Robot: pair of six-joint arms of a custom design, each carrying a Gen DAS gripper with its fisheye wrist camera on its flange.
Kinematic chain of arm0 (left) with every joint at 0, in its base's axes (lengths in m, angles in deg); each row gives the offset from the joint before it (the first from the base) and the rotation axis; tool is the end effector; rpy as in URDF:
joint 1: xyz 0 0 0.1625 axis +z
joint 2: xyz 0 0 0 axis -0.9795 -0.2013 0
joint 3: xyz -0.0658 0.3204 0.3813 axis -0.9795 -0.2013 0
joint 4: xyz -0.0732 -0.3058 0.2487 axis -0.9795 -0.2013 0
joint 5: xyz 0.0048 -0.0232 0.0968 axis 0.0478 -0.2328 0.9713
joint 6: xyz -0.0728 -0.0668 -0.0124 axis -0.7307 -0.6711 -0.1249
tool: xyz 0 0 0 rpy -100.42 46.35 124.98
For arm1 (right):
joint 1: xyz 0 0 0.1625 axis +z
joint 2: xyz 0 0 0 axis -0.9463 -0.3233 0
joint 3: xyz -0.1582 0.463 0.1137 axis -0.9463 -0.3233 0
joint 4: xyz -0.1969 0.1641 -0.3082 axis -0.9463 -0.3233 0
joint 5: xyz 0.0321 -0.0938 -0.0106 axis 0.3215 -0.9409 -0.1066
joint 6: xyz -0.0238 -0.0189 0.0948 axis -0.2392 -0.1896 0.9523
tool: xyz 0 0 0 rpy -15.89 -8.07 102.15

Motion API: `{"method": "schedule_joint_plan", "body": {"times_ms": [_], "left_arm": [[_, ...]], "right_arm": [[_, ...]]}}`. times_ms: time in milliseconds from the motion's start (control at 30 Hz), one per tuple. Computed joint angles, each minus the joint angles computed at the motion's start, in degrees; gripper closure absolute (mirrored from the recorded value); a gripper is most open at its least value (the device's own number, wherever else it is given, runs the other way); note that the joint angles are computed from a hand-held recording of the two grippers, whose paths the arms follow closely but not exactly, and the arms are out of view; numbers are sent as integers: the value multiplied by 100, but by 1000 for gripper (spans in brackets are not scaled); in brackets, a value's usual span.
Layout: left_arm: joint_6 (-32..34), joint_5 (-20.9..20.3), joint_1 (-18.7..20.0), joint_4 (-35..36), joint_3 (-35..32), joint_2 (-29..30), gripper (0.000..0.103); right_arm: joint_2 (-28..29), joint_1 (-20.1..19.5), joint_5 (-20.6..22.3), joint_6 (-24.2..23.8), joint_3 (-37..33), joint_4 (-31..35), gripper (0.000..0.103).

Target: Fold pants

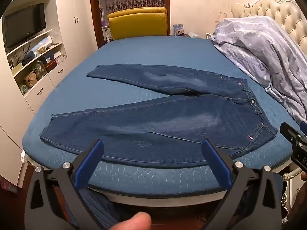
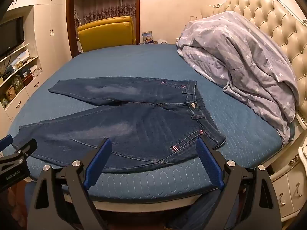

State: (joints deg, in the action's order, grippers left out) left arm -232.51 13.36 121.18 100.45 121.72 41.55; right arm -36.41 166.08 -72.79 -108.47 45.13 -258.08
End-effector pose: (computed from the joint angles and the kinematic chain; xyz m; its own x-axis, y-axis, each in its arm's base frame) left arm -0.4286 -0.6742 -0.0256 -0.5817 0.4206 -0.6963 0.7553 0.5970 -0.2704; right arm 0.1000 -0.5683 0.2892 -0.5555 0.5722 0.6033 -0.2877 0.5485 -0.7851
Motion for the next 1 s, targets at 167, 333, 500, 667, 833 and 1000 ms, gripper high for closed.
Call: {"method": "schedule_joint_plan", "body": {"times_ms": [167,333,500,667,833,1000], "left_arm": [[143,65,-28,-497,489,-206,1],[-120,179,-7,-286,427,-234,1],[-217,181,-18,-243,406,-216,1],[-271,249,16,-212,418,-250,1],[-307,280,41,-257,496,-302,1],[-324,284,39,-251,471,-290,1]], "right_arm": [[-31,-14,75,101,61,0,17],[-29,11,78,8,165,-203,17],[1,-5,92,4,118,-168,17],[-8,81,13,35,59,-53,17],[-8,101,6,23,61,-61,17],[18,127,-22,15,13,-41,17]]}}
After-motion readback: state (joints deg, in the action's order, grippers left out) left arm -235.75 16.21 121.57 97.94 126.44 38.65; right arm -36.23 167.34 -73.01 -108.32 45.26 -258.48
